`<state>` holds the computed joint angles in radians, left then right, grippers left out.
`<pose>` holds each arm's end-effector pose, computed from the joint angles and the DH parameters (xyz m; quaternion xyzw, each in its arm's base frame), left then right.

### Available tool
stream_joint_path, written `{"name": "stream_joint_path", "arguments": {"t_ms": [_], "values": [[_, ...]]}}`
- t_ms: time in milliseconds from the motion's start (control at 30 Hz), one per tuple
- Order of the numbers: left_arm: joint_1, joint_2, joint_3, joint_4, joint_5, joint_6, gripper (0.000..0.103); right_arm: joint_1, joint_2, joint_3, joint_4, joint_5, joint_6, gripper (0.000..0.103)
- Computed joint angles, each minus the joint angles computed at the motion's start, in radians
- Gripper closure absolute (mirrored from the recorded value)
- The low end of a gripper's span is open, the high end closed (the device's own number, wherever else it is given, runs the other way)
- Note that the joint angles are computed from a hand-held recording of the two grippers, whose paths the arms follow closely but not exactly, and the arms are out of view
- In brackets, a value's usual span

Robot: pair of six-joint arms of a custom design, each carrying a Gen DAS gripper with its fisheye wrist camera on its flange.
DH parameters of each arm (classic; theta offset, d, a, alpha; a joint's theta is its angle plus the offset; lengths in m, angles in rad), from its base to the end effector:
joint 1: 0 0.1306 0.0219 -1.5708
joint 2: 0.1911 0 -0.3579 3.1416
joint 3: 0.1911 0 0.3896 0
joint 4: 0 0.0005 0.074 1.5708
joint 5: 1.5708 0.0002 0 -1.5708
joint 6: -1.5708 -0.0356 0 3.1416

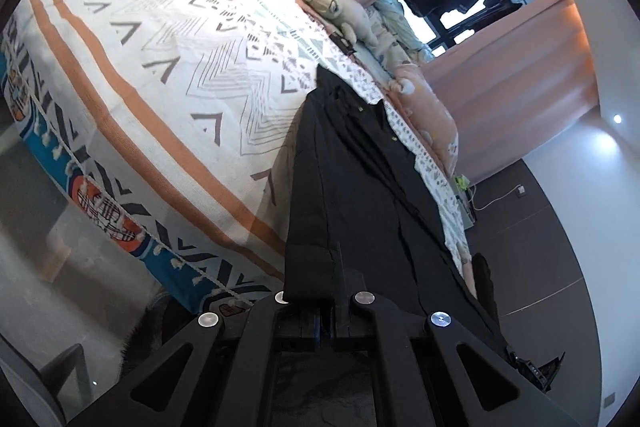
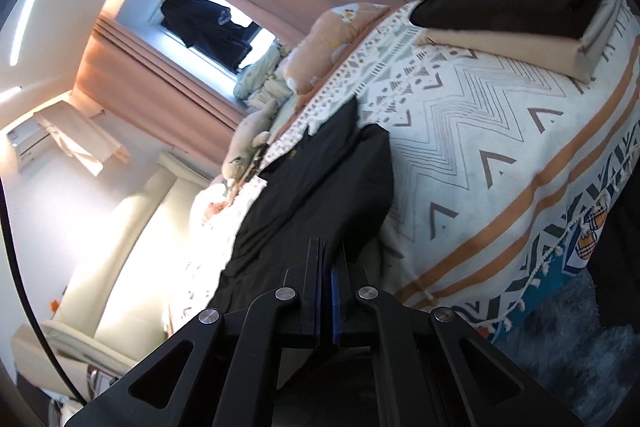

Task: Fold large clothes
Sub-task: 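Lift the hem with both grippers and fold it toward the collar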

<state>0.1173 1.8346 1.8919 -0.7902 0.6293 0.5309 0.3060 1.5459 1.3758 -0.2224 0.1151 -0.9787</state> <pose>0.6425 0.0541 0.4055 -0.1573 0.8635 -0.3561 0.3205 0.5411 0.1661 0.3756 0.3041 0.7730 0.2940 0.4728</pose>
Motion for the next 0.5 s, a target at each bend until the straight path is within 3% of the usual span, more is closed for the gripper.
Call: {"name": "stream_joint_path", "arguments": {"t_ms": [100, 333, 500], "values": [[0.020, -0.054, -0.045, 0.034, 0.034, 0.012, 0.102, 0.009, -0.046, -0.027, 0.037, -0.016, -0.012, 0.099], [0.054, -0.151, -0.071, 0.101, 0.089, 0.061, 0.102, 0.062, -0.125, -0.003, 0.040, 0.041, 0.043, 0.099], [0.068, -0.202, -0.052, 0.124, 0.091, 0.098, 0.102, 0.088, -0.168, 0.011, 0.058, 0.054, 0.062, 0.099]]}}
